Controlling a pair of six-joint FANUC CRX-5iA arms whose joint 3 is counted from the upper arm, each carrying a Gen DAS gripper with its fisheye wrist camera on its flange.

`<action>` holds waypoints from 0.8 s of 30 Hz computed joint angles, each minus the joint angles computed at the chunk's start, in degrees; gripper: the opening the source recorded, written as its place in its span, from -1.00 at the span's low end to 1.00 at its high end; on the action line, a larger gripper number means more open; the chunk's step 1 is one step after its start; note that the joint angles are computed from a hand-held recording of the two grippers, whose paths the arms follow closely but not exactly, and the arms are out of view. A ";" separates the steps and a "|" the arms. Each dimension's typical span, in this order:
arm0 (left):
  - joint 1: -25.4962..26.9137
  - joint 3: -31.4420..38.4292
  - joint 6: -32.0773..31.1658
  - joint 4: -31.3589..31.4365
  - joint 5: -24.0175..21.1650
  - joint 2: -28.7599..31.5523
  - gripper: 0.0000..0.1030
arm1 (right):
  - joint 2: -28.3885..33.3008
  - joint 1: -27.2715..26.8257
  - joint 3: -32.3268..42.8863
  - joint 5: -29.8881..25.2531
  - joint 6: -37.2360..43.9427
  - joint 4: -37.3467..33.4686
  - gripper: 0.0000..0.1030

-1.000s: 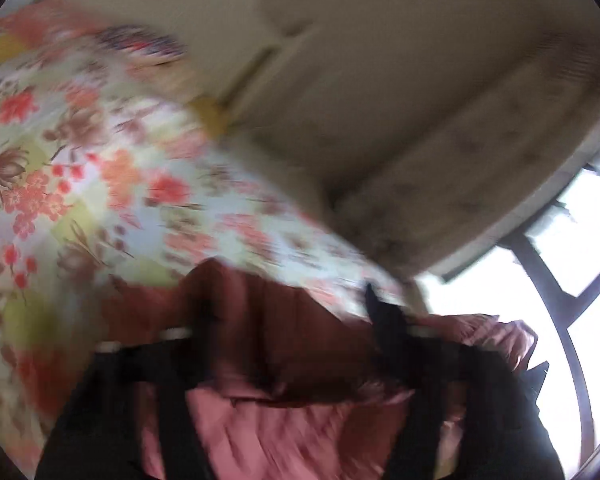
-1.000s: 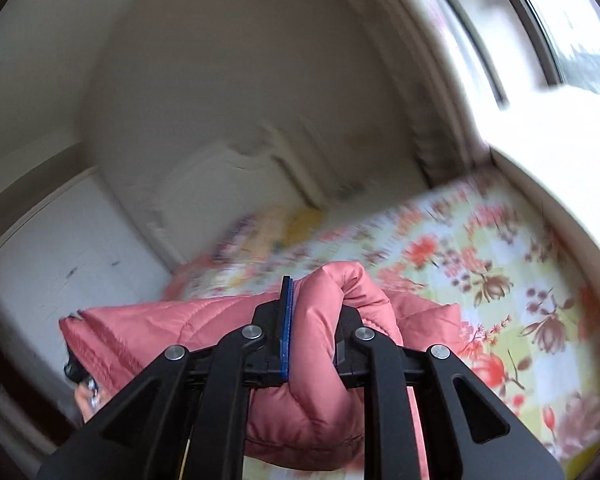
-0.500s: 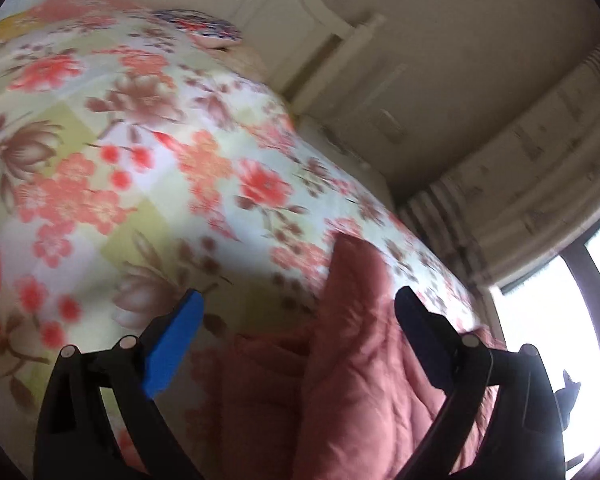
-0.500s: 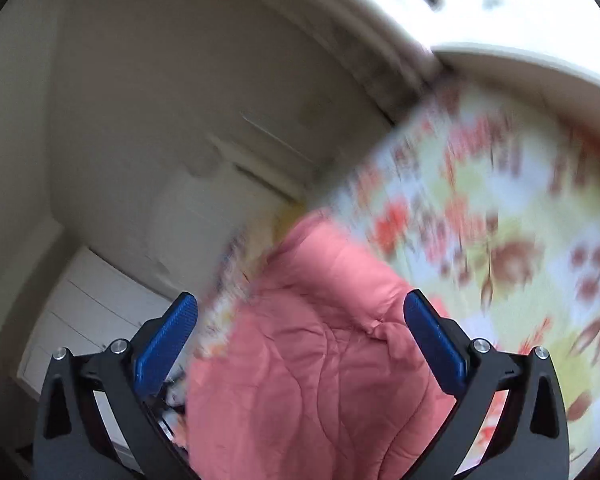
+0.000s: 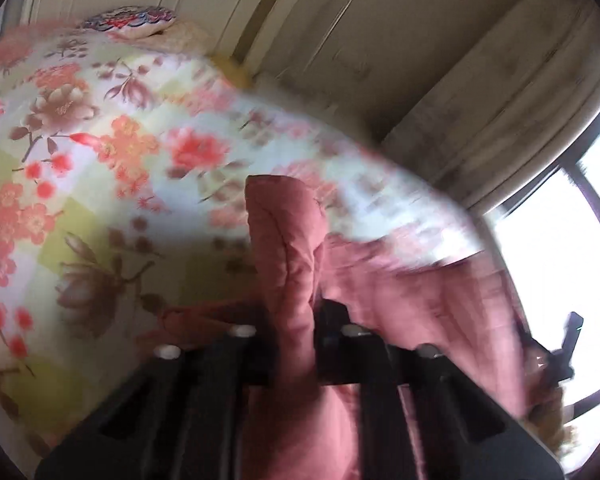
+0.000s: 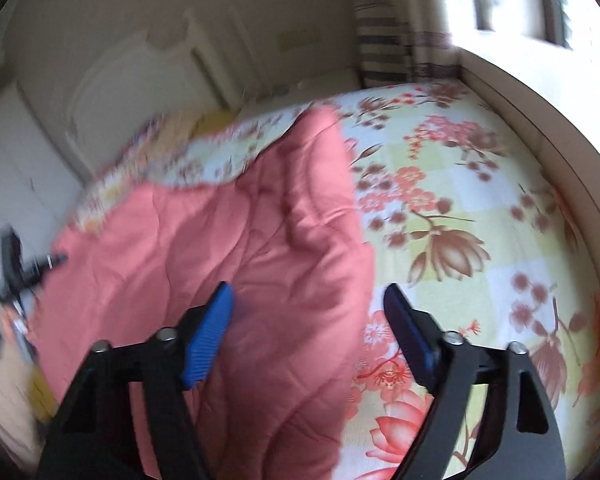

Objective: Fold large clothes
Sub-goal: 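Grasp the pink coat end with both tools and fold it over the body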

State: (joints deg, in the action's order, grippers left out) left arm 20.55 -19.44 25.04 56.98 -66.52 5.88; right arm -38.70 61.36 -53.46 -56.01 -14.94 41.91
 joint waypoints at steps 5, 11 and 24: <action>2.36 -4.93 -9.54 10.21 -1.45 -5.68 -0.85 | -0.83 8.73 0.06 -9.97 -6.46 11.40 -0.73; -3.39 1.85 9.39 -6.64 11.47 1.10 -0.61 | 3.22 5.72 2.00 -10.73 -9.75 8.80 -0.74; -9.09 -14.72 -13.83 18.89 28.41 -18.68 0.80 | 0.11 5.19 -0.41 -9.97 -16.76 10.78 -0.51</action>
State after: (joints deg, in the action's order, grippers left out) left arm 11.47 -34.17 11.21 75.87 -38.11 -12.80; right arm -38.59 66.54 -53.87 -65.98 -31.70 52.69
